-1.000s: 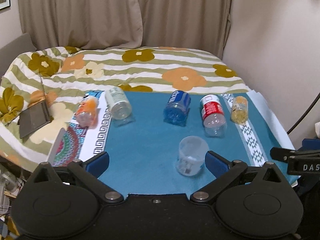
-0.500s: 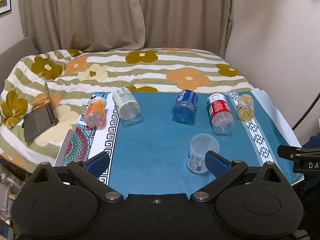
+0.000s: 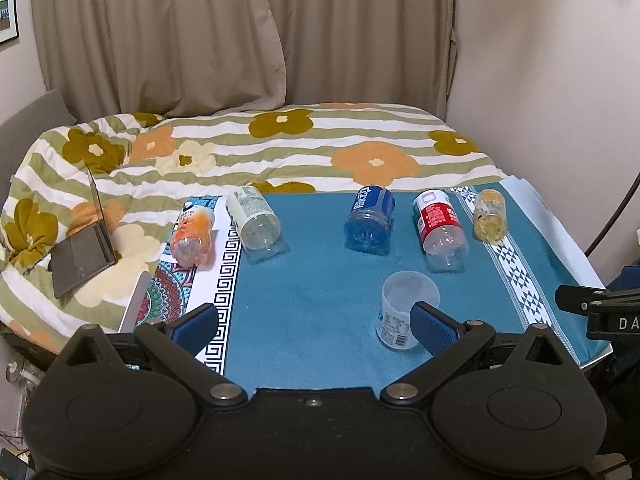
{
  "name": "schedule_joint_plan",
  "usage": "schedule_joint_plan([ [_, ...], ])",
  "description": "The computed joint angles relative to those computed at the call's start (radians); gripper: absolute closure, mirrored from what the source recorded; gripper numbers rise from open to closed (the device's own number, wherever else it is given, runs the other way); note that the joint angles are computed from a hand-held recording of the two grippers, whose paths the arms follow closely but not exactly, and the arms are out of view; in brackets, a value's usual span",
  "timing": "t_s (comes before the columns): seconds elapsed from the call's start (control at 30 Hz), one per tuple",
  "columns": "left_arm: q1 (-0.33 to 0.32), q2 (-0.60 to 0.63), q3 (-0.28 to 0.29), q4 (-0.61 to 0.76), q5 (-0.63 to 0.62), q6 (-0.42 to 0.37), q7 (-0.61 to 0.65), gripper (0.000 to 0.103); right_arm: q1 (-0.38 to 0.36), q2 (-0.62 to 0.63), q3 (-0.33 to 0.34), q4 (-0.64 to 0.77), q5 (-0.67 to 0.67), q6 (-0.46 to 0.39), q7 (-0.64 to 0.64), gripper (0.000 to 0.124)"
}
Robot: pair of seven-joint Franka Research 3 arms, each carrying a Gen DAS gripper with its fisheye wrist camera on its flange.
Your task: Flip cup upright
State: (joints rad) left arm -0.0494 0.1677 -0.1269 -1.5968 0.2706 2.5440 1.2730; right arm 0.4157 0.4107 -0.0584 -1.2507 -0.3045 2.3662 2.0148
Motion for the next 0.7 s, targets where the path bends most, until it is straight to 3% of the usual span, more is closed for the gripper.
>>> schedule_joint_plan([
  [0.7, -0.006, 0.018, 0.005, 0.02, 0.035, 0.016, -0.029, 0.0, -0.002, 0.001, -0.001, 0.002, 0.001, 0.004, 0.004, 0.021],
])
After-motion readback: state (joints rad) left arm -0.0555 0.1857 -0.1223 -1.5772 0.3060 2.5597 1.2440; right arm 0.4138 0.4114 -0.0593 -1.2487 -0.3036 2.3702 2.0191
